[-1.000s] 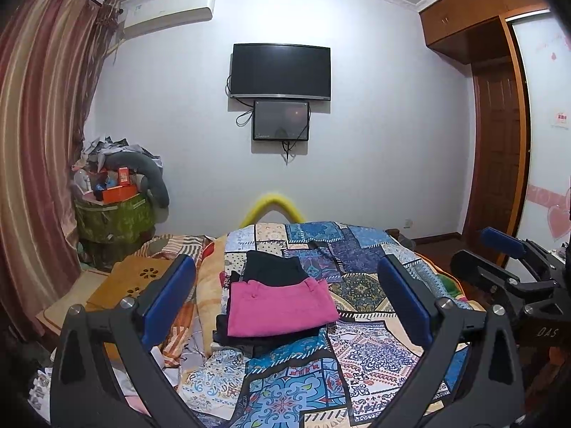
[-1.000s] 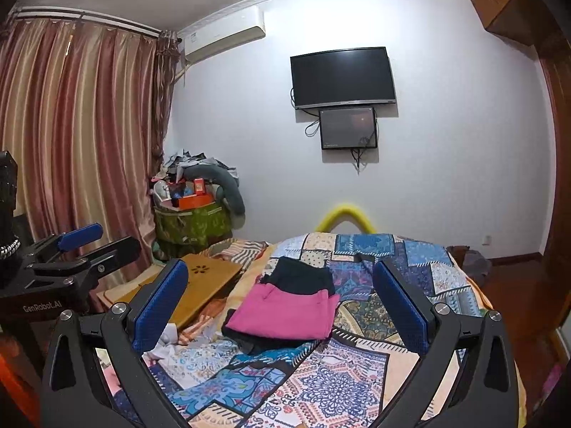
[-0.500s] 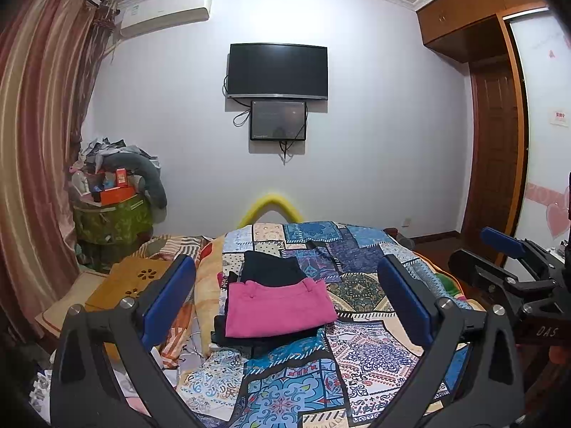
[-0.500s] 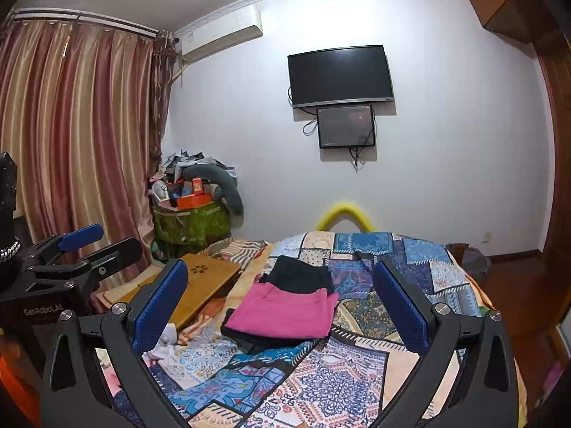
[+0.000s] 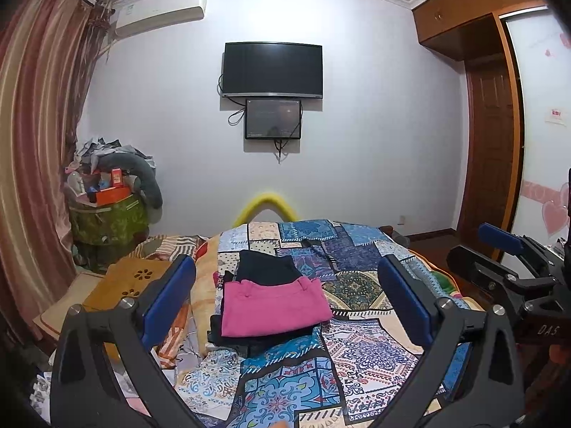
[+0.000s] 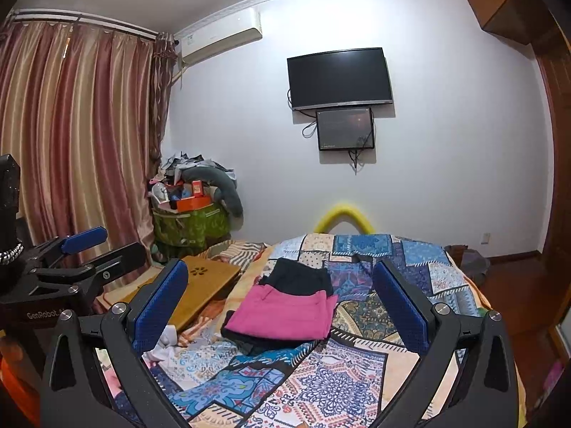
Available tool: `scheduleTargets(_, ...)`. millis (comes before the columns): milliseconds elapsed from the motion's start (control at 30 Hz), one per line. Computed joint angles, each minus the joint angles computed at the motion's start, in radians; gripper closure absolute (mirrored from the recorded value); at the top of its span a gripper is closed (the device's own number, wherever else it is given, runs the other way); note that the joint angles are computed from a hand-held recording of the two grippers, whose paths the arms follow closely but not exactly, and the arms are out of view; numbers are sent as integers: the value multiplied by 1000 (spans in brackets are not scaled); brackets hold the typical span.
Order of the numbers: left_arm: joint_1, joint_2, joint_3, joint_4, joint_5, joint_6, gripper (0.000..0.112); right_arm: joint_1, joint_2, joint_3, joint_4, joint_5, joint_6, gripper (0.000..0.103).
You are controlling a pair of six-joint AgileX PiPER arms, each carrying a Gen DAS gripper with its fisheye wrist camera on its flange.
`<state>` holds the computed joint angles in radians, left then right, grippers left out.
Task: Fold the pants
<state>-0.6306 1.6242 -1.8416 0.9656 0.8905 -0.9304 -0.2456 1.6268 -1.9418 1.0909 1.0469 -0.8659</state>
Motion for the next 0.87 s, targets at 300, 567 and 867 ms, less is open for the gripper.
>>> scheduleTargets(300, -15, -14, 19, 15, -9, -8, 9, 2, -4, -3, -6, -4, 8, 0)
scheduleTargets(567, -27, -14, 25, 31, -1, -14, 9, 2, -9, 3, -10, -5, 9, 0)
scheduleTargets(867, 17, -10, 26, -22, -16, -8, 9, 14, -10, 19, -22, -21, 12, 0)
